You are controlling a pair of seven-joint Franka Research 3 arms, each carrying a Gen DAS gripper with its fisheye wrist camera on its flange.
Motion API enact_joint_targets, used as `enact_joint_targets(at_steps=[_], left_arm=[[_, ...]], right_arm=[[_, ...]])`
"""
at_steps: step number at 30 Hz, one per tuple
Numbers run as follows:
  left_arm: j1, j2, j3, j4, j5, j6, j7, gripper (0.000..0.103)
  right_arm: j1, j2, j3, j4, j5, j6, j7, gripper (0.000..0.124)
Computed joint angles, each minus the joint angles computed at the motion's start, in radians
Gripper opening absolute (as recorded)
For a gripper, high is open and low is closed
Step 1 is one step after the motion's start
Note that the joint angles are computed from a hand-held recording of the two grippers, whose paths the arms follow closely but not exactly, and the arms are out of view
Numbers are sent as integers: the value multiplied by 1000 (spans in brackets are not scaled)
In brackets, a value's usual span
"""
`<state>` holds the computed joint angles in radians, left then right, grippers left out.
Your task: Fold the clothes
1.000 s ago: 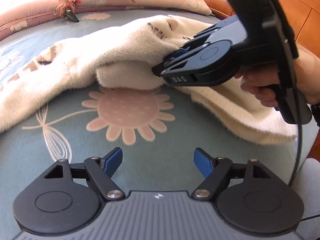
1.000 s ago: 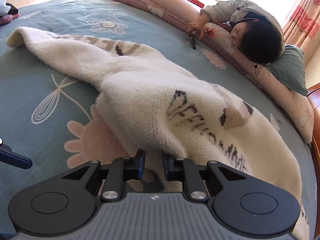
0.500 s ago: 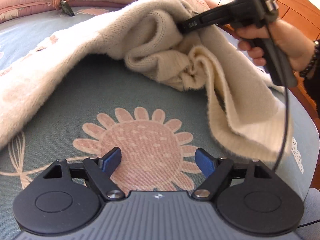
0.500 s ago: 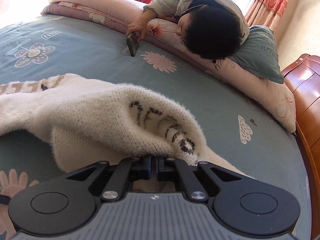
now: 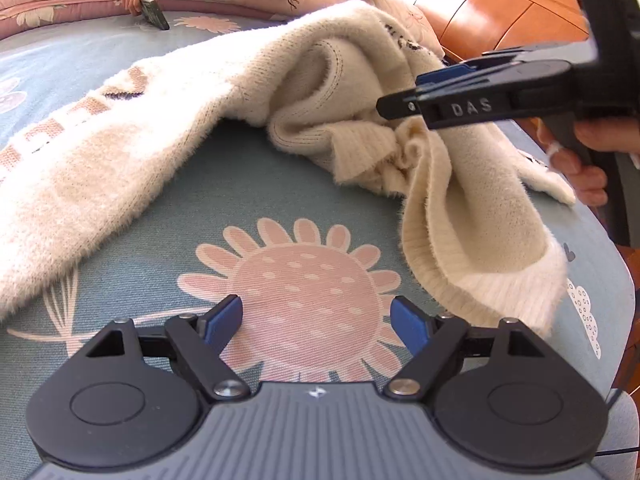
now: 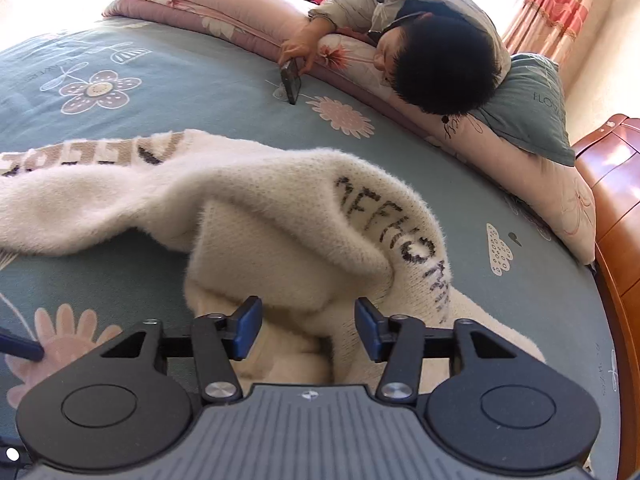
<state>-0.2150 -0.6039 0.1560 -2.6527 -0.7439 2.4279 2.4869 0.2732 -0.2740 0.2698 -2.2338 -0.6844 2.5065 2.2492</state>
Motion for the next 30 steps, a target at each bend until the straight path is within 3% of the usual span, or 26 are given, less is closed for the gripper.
enact_joint_targets(at_steps=[3,6,9,13,14,15,16,17,23,30], left_arm=[[11,8,-2,15,30,-20,3,81],[20,13,2,23,40,-35,3,81],[33,24,7,35,41,-42,0,81],[52,46,8,53,37,-49,-10,81],[57,48,6,55,37,-49,-12,81],[61,50,5,57,36,-48,-13,82],[65,51,4,58,36,-46,-14,82],[68,54,3,60,35,-45,-15,82],[76,58,7,69,21,-57,-16,82],[98,55,-13,73,41,-71,-50,82]], right_arm=[[30,-1,2,-14,22,25,-100,58],[33,65,24,27,-37,-7,-121,58],[52,137,4,58,-98,12,-136,58],[97,242,-34,118,-146,-53,-170,57],[108,248,-46,115,-176,-40,-153,52],[120,250,-56,117,-184,-43,-146,27],[133,246,-64,121,-187,-56,-134,16],[142,238,-69,121,-201,-66,-113,12],[138,91,-81,38,-43,-2,-137,10],[138,-53,-40,14,225,-22,-268,10]])
